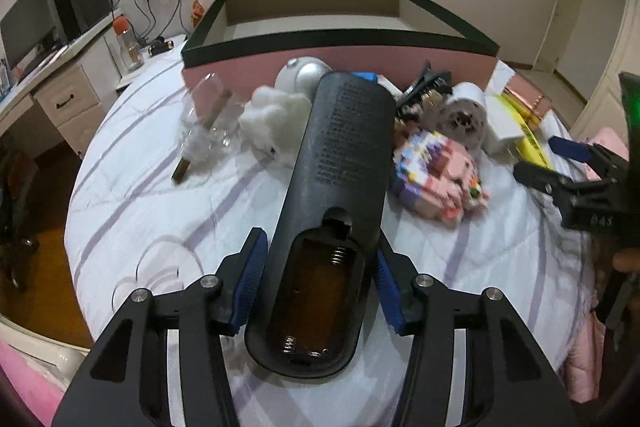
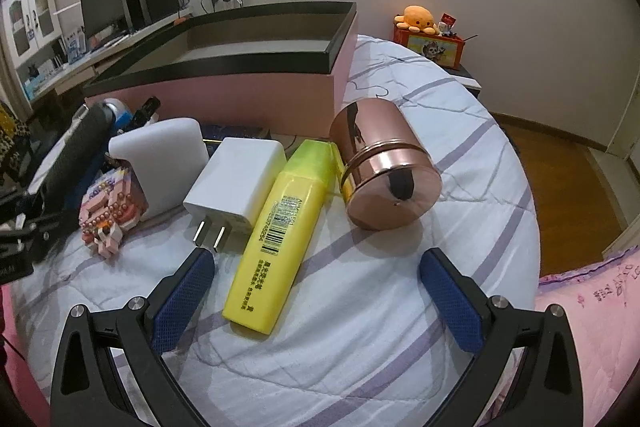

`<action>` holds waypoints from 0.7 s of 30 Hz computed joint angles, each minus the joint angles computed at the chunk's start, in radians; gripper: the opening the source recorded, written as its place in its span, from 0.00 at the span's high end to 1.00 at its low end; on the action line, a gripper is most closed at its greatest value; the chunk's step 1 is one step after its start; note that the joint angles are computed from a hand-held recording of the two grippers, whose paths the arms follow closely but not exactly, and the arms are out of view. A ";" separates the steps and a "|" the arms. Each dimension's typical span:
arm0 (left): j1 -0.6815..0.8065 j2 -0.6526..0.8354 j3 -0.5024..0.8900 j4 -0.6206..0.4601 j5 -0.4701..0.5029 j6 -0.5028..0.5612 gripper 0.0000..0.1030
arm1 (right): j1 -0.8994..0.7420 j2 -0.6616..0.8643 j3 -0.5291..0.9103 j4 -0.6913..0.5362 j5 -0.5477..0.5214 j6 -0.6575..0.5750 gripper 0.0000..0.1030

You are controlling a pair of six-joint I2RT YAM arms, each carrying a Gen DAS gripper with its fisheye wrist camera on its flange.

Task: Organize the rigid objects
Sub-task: 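Move left tool to the black remote while right tool approaches the yellow highlighter, then close left tool on the black remote while right tool grasps the yellow highlighter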

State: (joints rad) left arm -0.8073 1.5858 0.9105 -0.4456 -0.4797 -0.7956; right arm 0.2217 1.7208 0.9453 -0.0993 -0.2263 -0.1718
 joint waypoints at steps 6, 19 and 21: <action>-0.026 -0.031 -0.023 -0.023 -0.001 -0.048 0.48 | -0.021 -0.004 -0.009 0.014 -0.056 0.012 0.00; -0.012 0.006 -0.038 0.045 -0.065 -0.037 0.29 | 0.031 -0.031 -0.020 0.030 -0.016 0.017 0.28; -0.013 -0.015 -0.055 0.052 -0.063 -0.041 0.39 | 0.056 -0.024 -0.003 0.008 0.002 0.016 0.37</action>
State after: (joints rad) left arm -0.8207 1.5708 0.8556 -0.3934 -0.5428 -0.8366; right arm 0.2778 1.6967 0.9426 -0.0911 -0.2245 -0.1555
